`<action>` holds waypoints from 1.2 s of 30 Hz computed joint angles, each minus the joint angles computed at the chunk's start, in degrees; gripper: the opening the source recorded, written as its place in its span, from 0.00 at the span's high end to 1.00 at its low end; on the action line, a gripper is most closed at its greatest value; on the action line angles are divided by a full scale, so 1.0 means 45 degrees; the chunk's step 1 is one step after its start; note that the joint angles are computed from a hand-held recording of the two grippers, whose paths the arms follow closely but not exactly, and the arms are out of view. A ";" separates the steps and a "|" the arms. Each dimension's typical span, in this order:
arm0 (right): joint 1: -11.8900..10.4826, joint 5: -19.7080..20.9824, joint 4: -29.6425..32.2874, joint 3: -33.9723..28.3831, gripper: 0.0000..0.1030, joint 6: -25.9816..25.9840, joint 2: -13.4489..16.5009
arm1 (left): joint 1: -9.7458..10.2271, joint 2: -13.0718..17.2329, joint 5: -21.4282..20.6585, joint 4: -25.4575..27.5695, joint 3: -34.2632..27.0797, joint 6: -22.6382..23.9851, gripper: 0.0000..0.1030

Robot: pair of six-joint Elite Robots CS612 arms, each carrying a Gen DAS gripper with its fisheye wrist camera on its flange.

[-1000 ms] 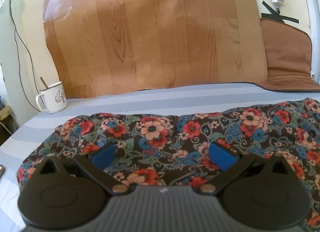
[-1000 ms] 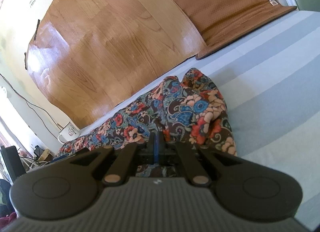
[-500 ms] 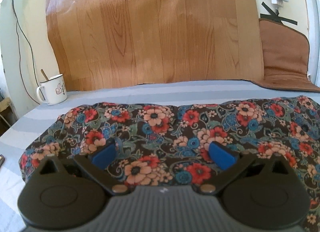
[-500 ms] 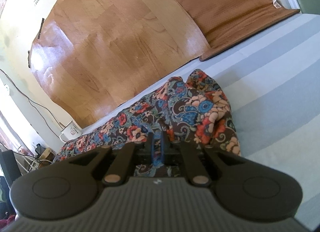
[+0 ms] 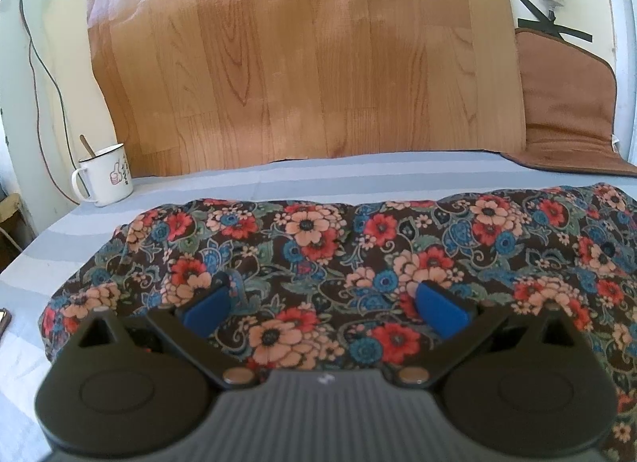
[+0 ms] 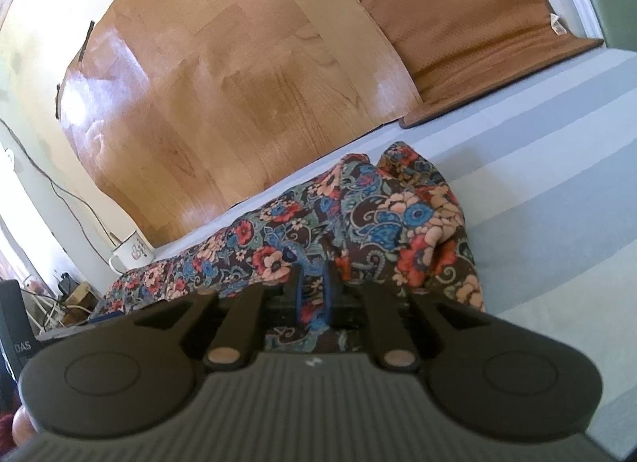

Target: Fold small clothes

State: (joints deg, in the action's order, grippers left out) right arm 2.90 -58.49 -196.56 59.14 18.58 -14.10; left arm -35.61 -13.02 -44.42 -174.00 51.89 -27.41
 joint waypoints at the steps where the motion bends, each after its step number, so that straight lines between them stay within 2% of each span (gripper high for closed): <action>1: 0.0010 -0.0013 0.0000 0.0021 0.83 -0.0089 -0.0017 | 0.0010 -0.0030 -0.0069 -0.0084 0.0057 0.0082 0.00; 4: 0.0038 -0.0214 -0.0053 0.0363 0.79 -0.0449 -0.0253 | 0.0049 -0.0319 -0.0517 -0.0575 0.0604 0.0296 0.00; 5: 0.0066 -0.0622 -0.0432 0.0614 0.71 -0.0595 -0.0400 | 0.0085 -0.0548 -0.0813 -0.1014 0.1057 0.0303 0.00; 6: 0.0096 -0.1180 -0.1044 0.0832 0.63 -0.0651 -0.0495 | 0.0116 -0.0788 -0.1090 -0.1560 0.1546 0.0263 0.00; 8: 0.0117 -0.2579 -0.2302 0.1204 0.27 -0.0398 -0.0656 | 0.0210 -0.1198 -0.1486 -0.2552 0.2415 0.0046 0.00; 9: 0.0079 -0.3243 -0.2650 0.1372 0.23 0.0013 -0.0757 | 0.0273 -0.1378 -0.1616 -0.2870 0.2764 -0.0199 0.00; 10: -0.0020 -0.3432 -0.2646 0.1502 0.20 0.0482 -0.0862 | 0.0354 -0.1559 -0.1822 -0.3149 0.3094 -0.0501 0.00; 13: -0.0520 -0.2299 -0.1458 0.1654 0.16 0.2169 -0.1098 | 0.0764 -0.2018 -0.3535 -0.3853 0.3819 -0.1273 0.00; 16: -0.0781 -0.1099 0.0826 0.1493 0.16 0.2657 -0.1205 | 0.1113 -0.2127 -0.5307 -0.4420 0.3988 -0.1840 0.01; 18: -0.0722 -0.0900 0.1538 0.1402 0.18 0.2241 -0.1200 | 0.1189 -0.2072 -0.5654 -0.4251 0.3811 -0.1819 0.02; 19: -0.0641 -0.0967 0.1650 0.1398 0.20 0.1890 -0.1210 | 0.1173 -0.2036 -0.5588 -0.3924 0.3651 -0.1661 0.04; 20: -0.0537 -0.1276 0.1770 0.1364 0.27 0.1453 -0.1229 | 0.1125 -0.1988 -0.5439 -0.3604 0.3498 -0.1446 0.04; 22: -0.0440 -0.1106 0.2337 0.1053 0.36 0.1088 -0.1141 | 0.0987 -0.1856 -0.4874 -0.2529 0.3056 -0.0922 0.05; 26: -0.0253 -0.1231 0.2287 0.0574 0.35 0.1138 -0.0831 | 0.0838 -0.1474 -0.3947 -0.0383 0.2159 -0.0632 0.10; 28: -0.0185 -0.1285 0.2293 0.0488 0.35 0.1076 -0.0783 | 0.0829 -0.1313 -0.3829 -0.0363 0.2028 -0.0687 0.07; 30: -0.0017 -0.1734 0.2360 0.0564 0.38 0.0523 -0.0872 | 0.0774 -0.1205 -0.3539 -0.0487 0.1957 -0.0582 0.06; 31: 0.0043 -0.1875 0.2547 0.0605 0.54 0.0137 -0.0935 | 0.0753 -0.1176 -0.3441 -0.0464 0.1917 -0.0545 0.06; 34: 0.0112 -0.1791 0.2674 0.0631 0.73 0.0248 -0.1001 | 0.0752 -0.1200 -0.3473 -0.0491 0.1960 -0.0564 0.06; 36: 0.0100 -0.1512 0.2489 0.0665 0.75 0.0538 -0.1097 | 0.0769 -0.1274 -0.3608 -0.0557 0.2074 -0.0576 0.06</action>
